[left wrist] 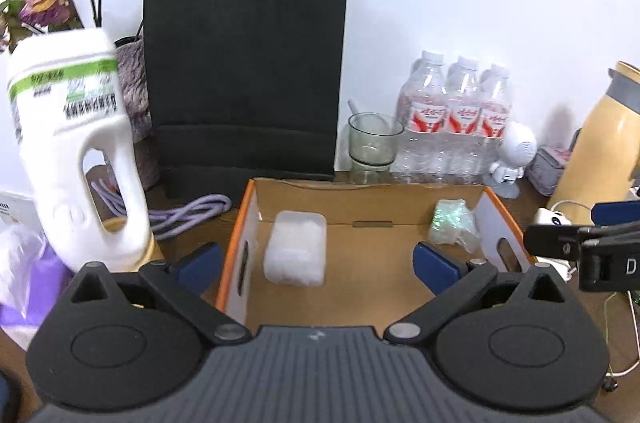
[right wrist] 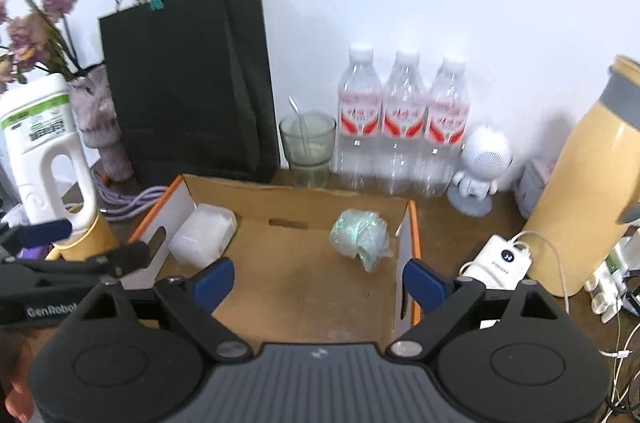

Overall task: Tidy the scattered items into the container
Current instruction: 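Release the container and bag into the cardboard box with both tools, then grasp the purple pouch with the left tool while the right tool grasps the plush toy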

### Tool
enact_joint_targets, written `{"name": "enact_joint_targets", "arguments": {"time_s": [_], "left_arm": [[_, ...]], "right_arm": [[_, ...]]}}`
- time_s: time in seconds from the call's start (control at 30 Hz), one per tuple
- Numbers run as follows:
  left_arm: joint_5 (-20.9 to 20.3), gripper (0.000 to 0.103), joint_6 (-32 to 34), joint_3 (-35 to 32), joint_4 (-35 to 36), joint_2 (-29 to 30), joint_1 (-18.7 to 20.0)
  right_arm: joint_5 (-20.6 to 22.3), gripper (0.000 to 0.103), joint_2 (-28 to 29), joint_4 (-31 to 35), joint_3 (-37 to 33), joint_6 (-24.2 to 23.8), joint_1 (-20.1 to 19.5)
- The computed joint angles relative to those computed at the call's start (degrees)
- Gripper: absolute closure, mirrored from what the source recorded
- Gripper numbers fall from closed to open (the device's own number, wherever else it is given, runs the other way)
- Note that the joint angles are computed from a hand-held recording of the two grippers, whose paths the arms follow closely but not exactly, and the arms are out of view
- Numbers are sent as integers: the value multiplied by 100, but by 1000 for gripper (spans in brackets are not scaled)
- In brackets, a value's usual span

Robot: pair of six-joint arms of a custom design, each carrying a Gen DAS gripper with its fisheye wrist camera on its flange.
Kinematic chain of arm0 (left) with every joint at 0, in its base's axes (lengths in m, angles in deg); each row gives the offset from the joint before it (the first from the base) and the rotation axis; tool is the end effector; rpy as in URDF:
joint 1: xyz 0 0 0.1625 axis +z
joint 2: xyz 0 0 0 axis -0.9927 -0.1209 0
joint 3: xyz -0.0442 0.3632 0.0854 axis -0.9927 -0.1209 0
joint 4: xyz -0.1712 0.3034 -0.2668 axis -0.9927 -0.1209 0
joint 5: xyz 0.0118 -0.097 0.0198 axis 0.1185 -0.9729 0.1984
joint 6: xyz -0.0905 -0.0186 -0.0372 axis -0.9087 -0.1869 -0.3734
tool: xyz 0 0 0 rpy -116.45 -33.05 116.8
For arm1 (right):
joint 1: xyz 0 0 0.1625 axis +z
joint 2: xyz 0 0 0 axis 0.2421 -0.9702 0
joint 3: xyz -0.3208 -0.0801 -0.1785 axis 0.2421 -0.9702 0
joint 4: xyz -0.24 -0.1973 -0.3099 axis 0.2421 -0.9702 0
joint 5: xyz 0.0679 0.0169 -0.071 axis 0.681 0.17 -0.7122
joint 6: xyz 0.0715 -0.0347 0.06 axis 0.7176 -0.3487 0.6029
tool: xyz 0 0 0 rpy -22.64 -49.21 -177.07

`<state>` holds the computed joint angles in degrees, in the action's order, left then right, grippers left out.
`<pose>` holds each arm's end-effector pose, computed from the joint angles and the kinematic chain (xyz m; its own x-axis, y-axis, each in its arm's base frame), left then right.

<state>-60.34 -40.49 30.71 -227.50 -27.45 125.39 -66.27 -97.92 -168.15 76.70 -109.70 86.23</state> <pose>-0.3811 -0.6337 0.1248 -0.7172 0.1783 -0.6736 0.6360 0.5626 -0.5282 0.1862 -0.6053 0.3620 -0.7330 0.0165 0.6801 -0.5077 0.6521 -0.5630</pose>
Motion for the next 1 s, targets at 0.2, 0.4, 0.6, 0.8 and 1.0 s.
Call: {"name": "enact_joint_targets", "arguments": {"time_s": [0.2, 0.4, 0.6, 0.8, 1.0], "left_arm": [[88, 0, 840, 564, -1752, 154, -87], [-64, 0, 1719, 1071, -3427, 282, -171], [6, 0, 1543, 1859, -3871, 35, -261], [419, 0, 451, 3223, -3578, -770, -638], [646, 0, -578, 4578, -3058, -1566, -1128]], "right_arm": [[547, 10, -255, -1188, 841, -394, -211], [1210, 10, -290, -2768, 1655, -986, -480], [1541, 10, -526, -3333, 2315, -838, -666], [1524, 10, -1100, -3674, 3399, -642, -676], [1448, 9, -1777, -3937, 4595, -671, -650]]}}
